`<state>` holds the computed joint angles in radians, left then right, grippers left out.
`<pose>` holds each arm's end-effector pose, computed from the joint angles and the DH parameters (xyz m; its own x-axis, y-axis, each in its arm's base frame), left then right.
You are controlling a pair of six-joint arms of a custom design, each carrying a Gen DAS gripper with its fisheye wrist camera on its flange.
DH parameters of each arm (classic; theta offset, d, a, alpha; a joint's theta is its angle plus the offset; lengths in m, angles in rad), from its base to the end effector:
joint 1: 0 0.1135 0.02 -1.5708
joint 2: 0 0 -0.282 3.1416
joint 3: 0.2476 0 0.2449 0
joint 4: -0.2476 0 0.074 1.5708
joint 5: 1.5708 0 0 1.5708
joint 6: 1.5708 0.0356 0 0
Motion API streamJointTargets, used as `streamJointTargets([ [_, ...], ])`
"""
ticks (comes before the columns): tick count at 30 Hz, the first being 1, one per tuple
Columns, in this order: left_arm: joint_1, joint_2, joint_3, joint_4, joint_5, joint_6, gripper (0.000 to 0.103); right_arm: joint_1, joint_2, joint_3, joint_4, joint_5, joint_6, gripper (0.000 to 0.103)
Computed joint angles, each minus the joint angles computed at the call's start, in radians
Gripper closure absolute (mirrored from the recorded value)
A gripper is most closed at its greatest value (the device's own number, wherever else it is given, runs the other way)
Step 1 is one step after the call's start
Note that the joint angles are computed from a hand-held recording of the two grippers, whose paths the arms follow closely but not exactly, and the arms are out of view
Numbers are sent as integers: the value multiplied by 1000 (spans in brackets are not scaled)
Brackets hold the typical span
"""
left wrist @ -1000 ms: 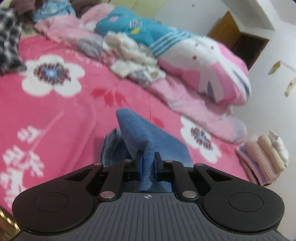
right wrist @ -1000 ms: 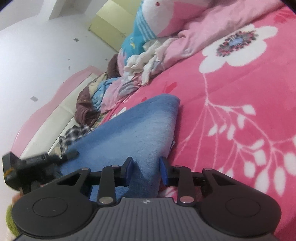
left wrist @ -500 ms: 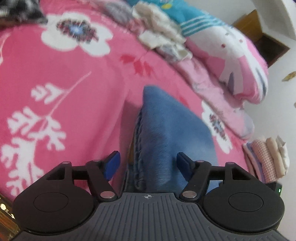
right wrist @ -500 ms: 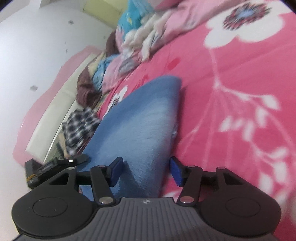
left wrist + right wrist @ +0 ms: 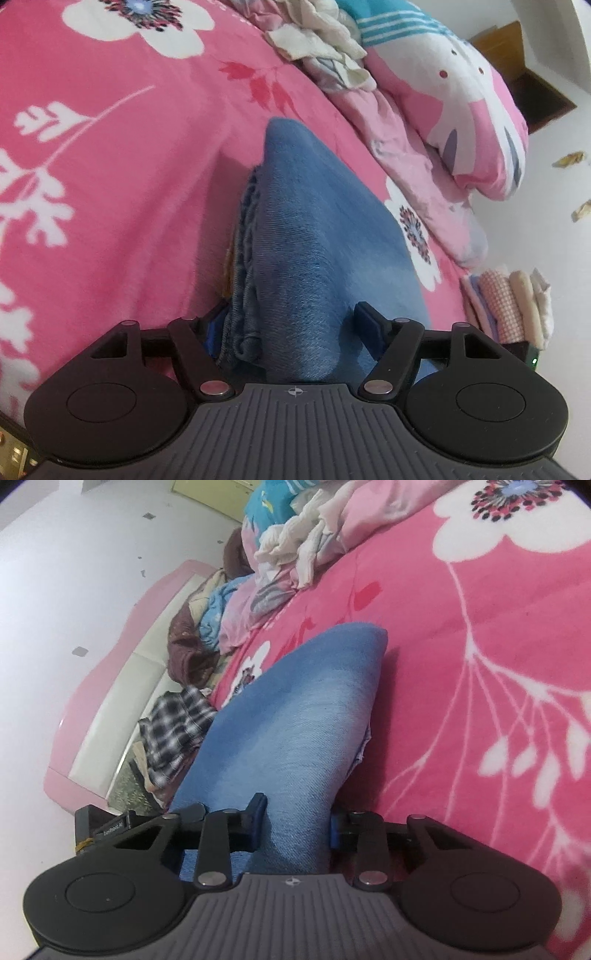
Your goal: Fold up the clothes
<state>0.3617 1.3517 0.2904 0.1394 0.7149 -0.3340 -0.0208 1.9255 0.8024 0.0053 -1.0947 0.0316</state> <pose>0.1840 0.0447 0.1304 -0.7379 -0.5438 -0.3997 -0.1467 0.7073 -0.6915 0.3149 0.0251 0.1087 -0.9105 0.0334 -0.4122 -0.3508 0.4655 0.8126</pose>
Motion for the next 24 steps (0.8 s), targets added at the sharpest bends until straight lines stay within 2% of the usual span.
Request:
streamJointTargets([
  [5, -130, -13, -6, 47, -29, -84, 34, -70, 14, 86, -160, -8, -119, 71],
  [7, -197, 22, -21, 140, -31, -141, 34, -111, 9, 110, -199, -1, -154, 71],
  [10, -298, 111, -55, 340, -71, -225, 32, -168, 15, 123, -211, 8, -160, 71],
  [13, -335, 161, -77, 457, -106, -248, 27, -190, 12, 107, -224, 39, -173, 66],
  [17, -224, 83, -110, 399, -26, -199, 28, -197, -112, 31, -170, 118, -164, 65],
  [19, -150, -31, -138, 328, -25, -155, 28, -187, -241, -64, -59, 188, -157, 66],
  [21, -101, -201, -170, 251, -71, -122, 28, -178, -367, -148, 35, 236, -168, 66],
  [24, -124, -446, -216, 200, -205, -109, 28, -175, -512, -260, 133, 173, -206, 70],
])
